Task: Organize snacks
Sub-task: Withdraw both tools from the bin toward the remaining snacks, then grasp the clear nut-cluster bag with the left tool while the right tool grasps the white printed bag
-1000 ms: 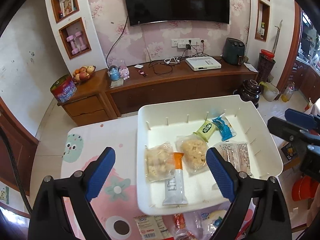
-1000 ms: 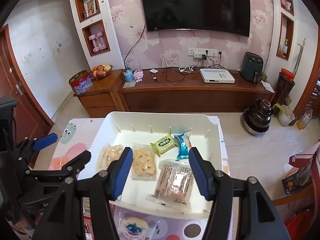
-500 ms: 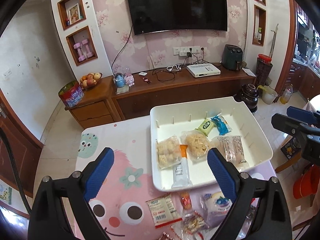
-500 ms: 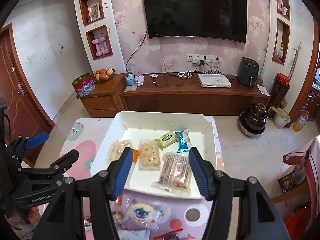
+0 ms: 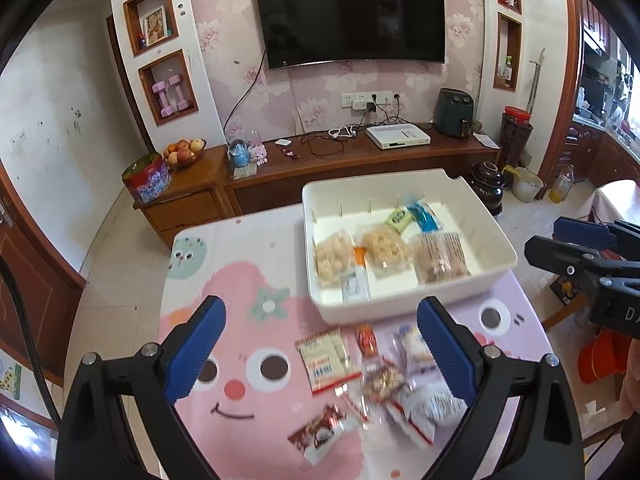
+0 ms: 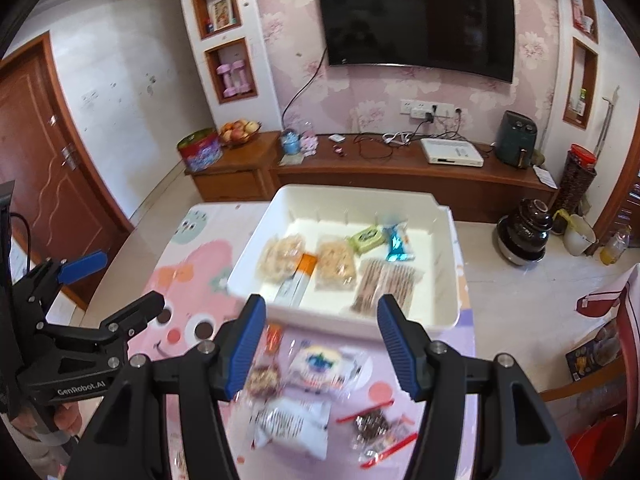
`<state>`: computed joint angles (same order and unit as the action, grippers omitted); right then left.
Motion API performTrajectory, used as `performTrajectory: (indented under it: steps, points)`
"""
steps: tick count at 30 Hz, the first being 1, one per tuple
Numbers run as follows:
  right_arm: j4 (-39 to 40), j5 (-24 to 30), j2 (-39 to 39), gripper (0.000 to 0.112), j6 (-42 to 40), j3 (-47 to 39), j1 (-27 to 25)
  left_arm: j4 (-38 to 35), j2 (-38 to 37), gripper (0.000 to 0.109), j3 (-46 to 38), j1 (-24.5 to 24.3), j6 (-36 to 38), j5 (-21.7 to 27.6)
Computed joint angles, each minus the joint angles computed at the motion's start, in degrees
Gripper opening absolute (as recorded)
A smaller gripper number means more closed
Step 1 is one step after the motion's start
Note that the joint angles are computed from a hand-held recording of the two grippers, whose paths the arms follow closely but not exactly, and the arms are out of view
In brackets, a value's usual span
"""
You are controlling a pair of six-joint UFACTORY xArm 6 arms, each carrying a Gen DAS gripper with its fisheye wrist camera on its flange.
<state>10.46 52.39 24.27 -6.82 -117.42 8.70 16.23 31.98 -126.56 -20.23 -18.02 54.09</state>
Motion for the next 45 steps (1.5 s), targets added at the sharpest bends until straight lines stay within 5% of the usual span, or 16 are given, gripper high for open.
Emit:
performTrajectory:
  steps: [9,18,25,32,45]
  points:
    - [4.15,-6.49,-13.5,0.059,-5.36,21.14,1.54,0.98,-18.75,0.096,29.99,-0.38,-5.47,-11.65]
    - [5.14,-7.95,-16.87,0.063,-8.93,29.96,3.28,4.99,-30.25,0.096,51.48,-0.47,-15.11,-17.92]
    - [5.75,-8.41,-13.76,0.07,-8.36,31.21,3.82,3.67,-30.15,0.096,58.17,-1.23,-17.49,-15.3]
    - [1.78,-8.57,-9.77,0.071,-5.52,30.82,4.68,-5.01,-26.58,0.096,59.3,-1.03,-15.35,-11.24]
    - [-4.91,-8.57,-4.85,0.075,-1.67,29.85,5.92,-7.41,-26.76,0.095,61.89,-1.4,-16.41,-10.33]
